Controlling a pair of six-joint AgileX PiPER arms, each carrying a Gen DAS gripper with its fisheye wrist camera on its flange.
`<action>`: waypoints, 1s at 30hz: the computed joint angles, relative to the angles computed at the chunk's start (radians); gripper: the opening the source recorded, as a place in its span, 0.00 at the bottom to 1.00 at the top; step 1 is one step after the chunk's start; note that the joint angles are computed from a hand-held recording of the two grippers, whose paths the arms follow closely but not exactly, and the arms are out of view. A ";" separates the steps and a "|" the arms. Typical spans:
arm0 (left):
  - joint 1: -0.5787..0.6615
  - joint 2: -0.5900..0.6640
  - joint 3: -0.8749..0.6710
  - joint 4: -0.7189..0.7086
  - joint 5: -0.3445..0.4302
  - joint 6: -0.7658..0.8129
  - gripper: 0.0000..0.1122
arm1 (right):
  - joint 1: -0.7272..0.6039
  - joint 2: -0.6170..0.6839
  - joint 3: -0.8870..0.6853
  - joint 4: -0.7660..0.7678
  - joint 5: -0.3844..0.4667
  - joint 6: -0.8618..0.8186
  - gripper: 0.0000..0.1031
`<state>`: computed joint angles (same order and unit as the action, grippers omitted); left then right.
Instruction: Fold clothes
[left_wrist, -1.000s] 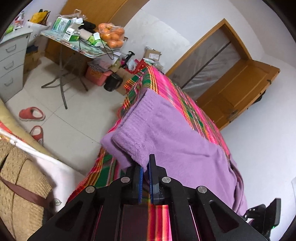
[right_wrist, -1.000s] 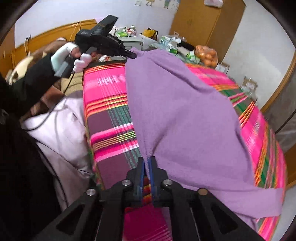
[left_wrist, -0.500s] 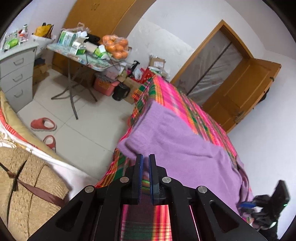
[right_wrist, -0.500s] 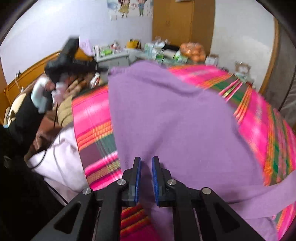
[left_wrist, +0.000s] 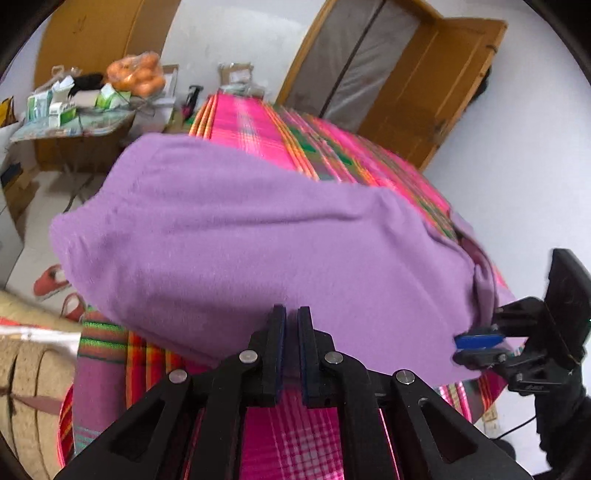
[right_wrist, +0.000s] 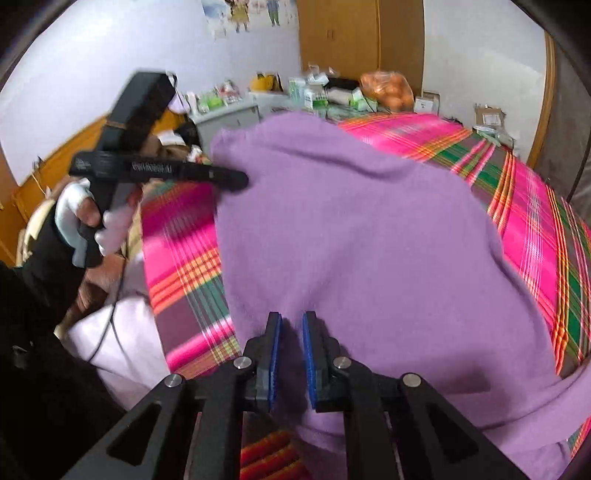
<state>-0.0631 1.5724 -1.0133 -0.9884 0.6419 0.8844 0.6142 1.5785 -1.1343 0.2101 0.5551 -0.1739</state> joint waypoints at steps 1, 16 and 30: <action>0.005 -0.003 -0.014 0.038 0.004 -0.039 0.06 | -0.010 -0.003 -0.013 -0.001 0.002 0.006 0.11; -0.030 0.432 -0.732 0.405 0.142 -0.572 0.12 | -0.404 0.403 -0.555 0.397 0.208 0.033 0.40; 0.082 0.553 -0.769 0.130 0.136 -0.436 0.02 | -0.489 0.428 -0.460 0.652 0.169 -0.170 0.07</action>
